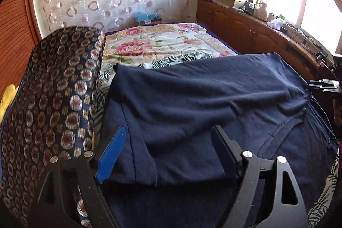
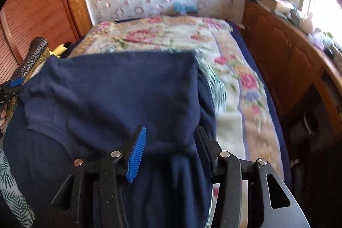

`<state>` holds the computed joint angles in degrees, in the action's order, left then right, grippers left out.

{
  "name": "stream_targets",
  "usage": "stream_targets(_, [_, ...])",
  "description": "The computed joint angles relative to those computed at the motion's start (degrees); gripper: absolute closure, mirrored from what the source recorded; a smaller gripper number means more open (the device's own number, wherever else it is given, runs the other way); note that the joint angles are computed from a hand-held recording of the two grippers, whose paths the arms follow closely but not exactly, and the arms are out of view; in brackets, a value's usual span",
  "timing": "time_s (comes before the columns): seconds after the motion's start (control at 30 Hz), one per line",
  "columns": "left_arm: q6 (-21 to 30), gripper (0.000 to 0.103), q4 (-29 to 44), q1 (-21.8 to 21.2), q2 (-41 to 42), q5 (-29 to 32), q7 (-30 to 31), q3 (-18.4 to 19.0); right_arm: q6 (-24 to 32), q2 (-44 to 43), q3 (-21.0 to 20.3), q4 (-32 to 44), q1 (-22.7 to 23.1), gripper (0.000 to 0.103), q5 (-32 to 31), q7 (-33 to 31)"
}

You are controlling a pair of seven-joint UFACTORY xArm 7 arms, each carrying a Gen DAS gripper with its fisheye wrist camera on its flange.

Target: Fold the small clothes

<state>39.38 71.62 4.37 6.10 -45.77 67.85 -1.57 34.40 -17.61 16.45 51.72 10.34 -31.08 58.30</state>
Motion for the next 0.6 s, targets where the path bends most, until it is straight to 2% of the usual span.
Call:
stream_targets(0.1, [-1.2, 0.021, -1.5, -0.1, -0.8, 0.4, -0.4, 0.1, -2.3, -0.9, -0.7, -1.9, 0.6, 0.054, 2.2, -0.2])
stream_targets(0.2, [-4.0, 0.021, -3.8, -0.3, -2.1, 0.3, -0.2, 0.5, -1.9, 0.7, 0.0, -0.7, -0.2, 0.054, 1.1, -0.3])
stream_targets(0.37, [-7.0, 0.021, -5.5, -0.4, -3.4, 0.4, 0.1, 1.2, 0.4, 4.3, 1.6, 2.7, -1.0, 0.054, -5.6, 4.2])
stream_targets(0.4, [-7.6, 0.024, -5.8, -0.4, -3.6, 0.2, 0.3, 1.3, 1.1, 4.5, 1.7, 2.9, -0.6, 0.054, -6.8, 5.2])
stream_targets(0.53, [-7.6, 0.051, -5.2, -0.3, -2.8, 2.6, -1.4, 2.0, 1.8, 4.5, 1.3, 2.3, 0.6, 0.054, -11.2, 8.7])
stream_targets(0.6, [-8.2, 0.056, -5.4, -0.2, -2.3, 4.7, -2.7, 1.9, 2.5, 4.6, 1.3, 2.2, 1.2, 0.054, -12.6, 9.7])
